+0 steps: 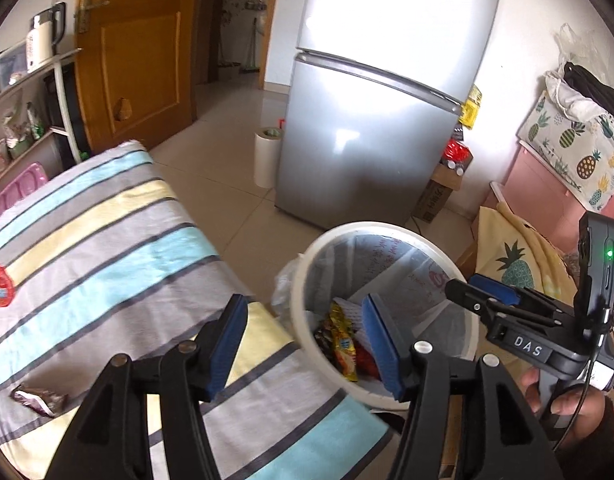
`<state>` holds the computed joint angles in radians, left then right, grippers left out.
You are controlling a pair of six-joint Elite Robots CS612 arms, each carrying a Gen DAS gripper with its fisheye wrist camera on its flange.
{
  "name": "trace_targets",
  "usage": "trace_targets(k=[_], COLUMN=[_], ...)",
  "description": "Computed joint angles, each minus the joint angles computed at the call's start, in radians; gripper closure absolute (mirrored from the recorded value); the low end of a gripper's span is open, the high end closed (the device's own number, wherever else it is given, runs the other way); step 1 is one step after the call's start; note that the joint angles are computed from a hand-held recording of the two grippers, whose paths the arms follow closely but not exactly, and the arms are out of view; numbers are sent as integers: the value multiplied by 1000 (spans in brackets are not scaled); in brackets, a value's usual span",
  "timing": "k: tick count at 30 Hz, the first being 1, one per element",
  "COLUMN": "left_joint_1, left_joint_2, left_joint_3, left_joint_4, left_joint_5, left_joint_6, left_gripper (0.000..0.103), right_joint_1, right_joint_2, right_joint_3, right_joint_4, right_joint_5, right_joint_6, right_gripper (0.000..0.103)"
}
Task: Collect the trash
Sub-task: 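Move both grippers back over the brown wrapper and clear cup on the table, then grasp the clear red-lidded cup with the left gripper while the right grasps the brown wrapper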
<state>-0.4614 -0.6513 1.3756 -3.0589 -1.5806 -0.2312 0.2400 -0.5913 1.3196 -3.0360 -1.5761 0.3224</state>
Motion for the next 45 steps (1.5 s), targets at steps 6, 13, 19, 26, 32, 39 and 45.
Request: trace_targets(k=[6,13,19,26,32,39,45], left_joint_1=[26,57,90,129,156,186,210], left_joint_2=[-42,-77,-95,-106,-108,-86,-51], left_joint_3=[90,173,232,277,282,224,142], left_joint_4=[-79,-128,-142,-154,-145,-110,-68], left_joint_5=[67,157,205,232,248,235,211], left_joint_6=[-54,-118,-176,-236,-259,-241,-243], left_gripper=[39,36,36,35,31,27,22], right_joint_1=[28,63,91,127,157,188,203], right_joint_2=[7,36,76,131,186,247,289], right_joint_3=[-21,-86,-163,-270,-387,-518,-601], right_joint_4=[-33,-24,26,120,229,335,400], right_joint_5=[32,99,163,222,292,346,365], right_joint_6=[-38,-104,-151,-246,-331,-456,-544], right_gripper=[52,52,52,52,52,52,52])
